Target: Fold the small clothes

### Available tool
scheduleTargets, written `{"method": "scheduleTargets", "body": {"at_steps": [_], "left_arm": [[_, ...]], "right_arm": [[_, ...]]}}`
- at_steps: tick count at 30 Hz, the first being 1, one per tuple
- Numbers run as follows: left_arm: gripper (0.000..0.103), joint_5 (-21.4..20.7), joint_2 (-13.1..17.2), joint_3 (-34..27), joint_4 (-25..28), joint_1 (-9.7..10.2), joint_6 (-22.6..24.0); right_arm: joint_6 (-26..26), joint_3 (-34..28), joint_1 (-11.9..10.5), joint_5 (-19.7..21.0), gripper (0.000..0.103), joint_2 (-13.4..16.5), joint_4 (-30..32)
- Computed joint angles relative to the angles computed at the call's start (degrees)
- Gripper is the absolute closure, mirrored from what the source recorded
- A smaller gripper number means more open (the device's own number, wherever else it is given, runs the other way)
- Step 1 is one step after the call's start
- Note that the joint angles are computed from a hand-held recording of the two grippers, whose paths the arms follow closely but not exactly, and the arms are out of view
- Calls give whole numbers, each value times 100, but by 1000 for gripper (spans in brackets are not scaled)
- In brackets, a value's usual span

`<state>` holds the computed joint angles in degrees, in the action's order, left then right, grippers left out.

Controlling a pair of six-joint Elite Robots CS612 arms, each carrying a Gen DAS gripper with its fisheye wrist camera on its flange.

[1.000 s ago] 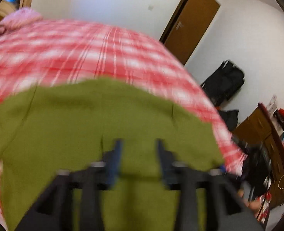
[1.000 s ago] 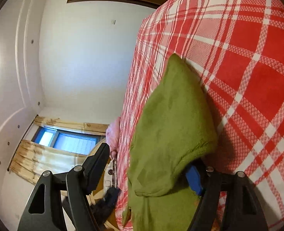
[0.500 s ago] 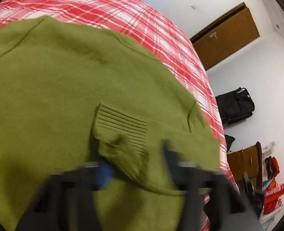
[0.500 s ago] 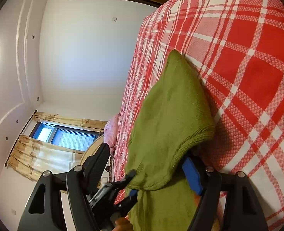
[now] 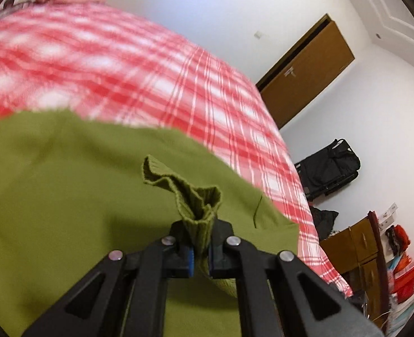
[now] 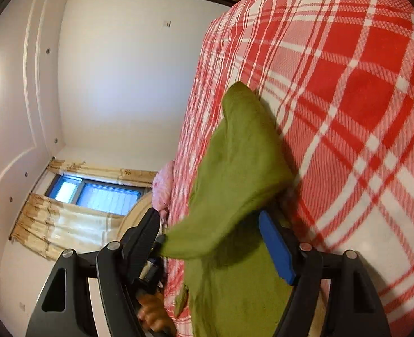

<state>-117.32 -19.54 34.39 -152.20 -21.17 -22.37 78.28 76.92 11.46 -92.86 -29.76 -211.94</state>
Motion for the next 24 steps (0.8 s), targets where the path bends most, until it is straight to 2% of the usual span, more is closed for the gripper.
{"method": "scheduleTargets", "body": {"at_steps": [4,9,11,13,14,15,18,24], "left_arm": [[97,313,111,-238,-66,47,88],[97,697,262,-453,60,114,145],[97,711,365,-604,206,147,143],[97,867,450,-725,312,152,216],[97,936,499,-805,343,151,246],[97,990,549,-885,389,156,260],[97,973,720,-1176,635,186,229],[97,990,771,-1155,929,206,233]], "right_arm": [[-410,52,32,46,29,-113,289],[-1265,107,73,-481,29,-370,933],[-1599,18,66,-632,29,-439,1338],[-2106,-156,72,-800,40,-482,1942],[-2318,-243,71,-851,53,-495,2257],[-2524,-364,65,-865,56,-484,2592],[-2880,-603,58,-809,57,-391,2954],[-3730,-1322,125,-702,59,-89,4064]]}}
